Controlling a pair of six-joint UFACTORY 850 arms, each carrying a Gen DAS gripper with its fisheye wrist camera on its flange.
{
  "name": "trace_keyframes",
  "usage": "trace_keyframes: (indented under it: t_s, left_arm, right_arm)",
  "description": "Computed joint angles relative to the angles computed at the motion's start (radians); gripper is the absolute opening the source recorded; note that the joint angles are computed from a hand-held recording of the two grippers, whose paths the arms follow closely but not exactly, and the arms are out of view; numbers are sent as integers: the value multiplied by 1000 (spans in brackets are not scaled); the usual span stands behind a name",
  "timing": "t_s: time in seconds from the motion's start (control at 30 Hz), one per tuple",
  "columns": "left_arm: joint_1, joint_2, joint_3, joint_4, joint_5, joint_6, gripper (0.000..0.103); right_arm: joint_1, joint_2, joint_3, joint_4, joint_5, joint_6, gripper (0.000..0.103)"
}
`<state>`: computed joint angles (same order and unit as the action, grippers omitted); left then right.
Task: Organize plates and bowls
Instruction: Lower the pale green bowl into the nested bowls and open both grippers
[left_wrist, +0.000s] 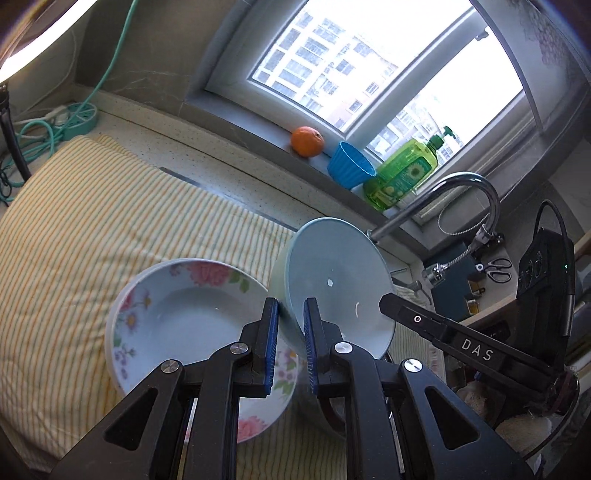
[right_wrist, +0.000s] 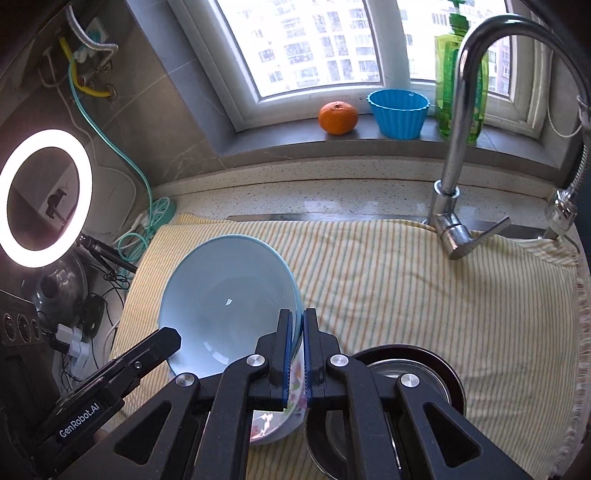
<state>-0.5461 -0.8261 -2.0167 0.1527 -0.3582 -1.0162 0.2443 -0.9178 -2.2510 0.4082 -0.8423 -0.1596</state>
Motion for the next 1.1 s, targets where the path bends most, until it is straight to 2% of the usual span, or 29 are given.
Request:
trace_keyframes:
  t_s: [0.17, 0.5, 0.83, 1.1]
  left_arm:
    - [-18, -40, -73, -99, -41, 117, 12]
    - [-37, -135, -227, -270, -144, 313, 12]
    - [-57, -272, -445, -317, -302, 404, 12]
    - [-63, -400, -661, -301, -437, 396, 12]
  right_arm:
    - [-29, 80, 139, 15, 49, -4, 5]
    - [-69, 174, 313, 18, 107, 3, 5]
    - [-104, 209, 419, 26, 127, 20, 6]
    - [-114, 211, 455, 32, 125, 14, 6]
